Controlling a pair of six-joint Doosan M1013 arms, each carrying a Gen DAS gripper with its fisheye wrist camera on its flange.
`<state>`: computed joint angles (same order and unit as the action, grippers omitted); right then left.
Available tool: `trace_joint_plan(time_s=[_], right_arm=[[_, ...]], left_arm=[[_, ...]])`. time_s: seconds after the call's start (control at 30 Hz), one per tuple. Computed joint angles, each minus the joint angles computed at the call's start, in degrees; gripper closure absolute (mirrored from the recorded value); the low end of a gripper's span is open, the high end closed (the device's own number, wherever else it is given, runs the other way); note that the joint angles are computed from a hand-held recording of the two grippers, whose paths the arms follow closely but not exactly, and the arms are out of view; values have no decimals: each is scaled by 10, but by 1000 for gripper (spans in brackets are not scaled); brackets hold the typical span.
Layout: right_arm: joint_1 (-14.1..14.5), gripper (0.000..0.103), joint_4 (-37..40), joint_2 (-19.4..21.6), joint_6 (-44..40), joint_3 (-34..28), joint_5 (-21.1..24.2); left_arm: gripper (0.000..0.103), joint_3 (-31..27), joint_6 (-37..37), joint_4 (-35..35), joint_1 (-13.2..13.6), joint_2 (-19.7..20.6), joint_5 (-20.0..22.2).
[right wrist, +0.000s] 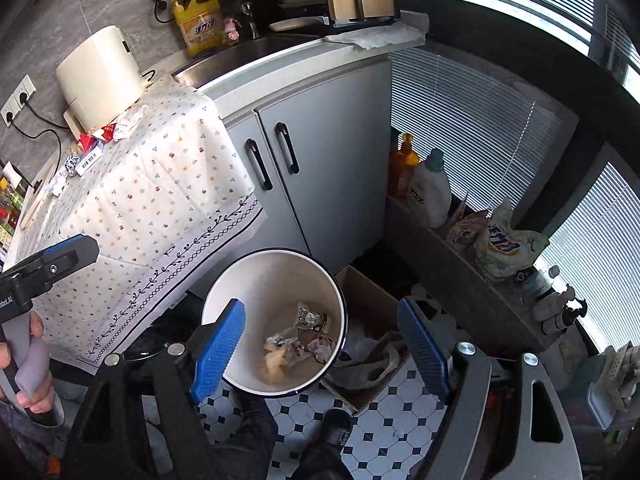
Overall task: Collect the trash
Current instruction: 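Move both tools back toward the counter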
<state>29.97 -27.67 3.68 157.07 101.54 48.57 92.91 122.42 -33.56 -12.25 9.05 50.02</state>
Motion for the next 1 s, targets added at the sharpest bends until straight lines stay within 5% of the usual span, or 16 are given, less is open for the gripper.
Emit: trace_joint_plan(time_s=[0.27,0.73,1.0], right_arm=[[11,8,-42,38,-19,-63,-30],[38,8,-67,128,-105,-208,-72],[51,8,-64,177,-170,-288,-81]], left_arm=[[7,-2,-22,-3,48,-19,-39],[6,-24,-51,-38,136,-28,-116],[6,-50,-39,-54,170,-6,-117]])
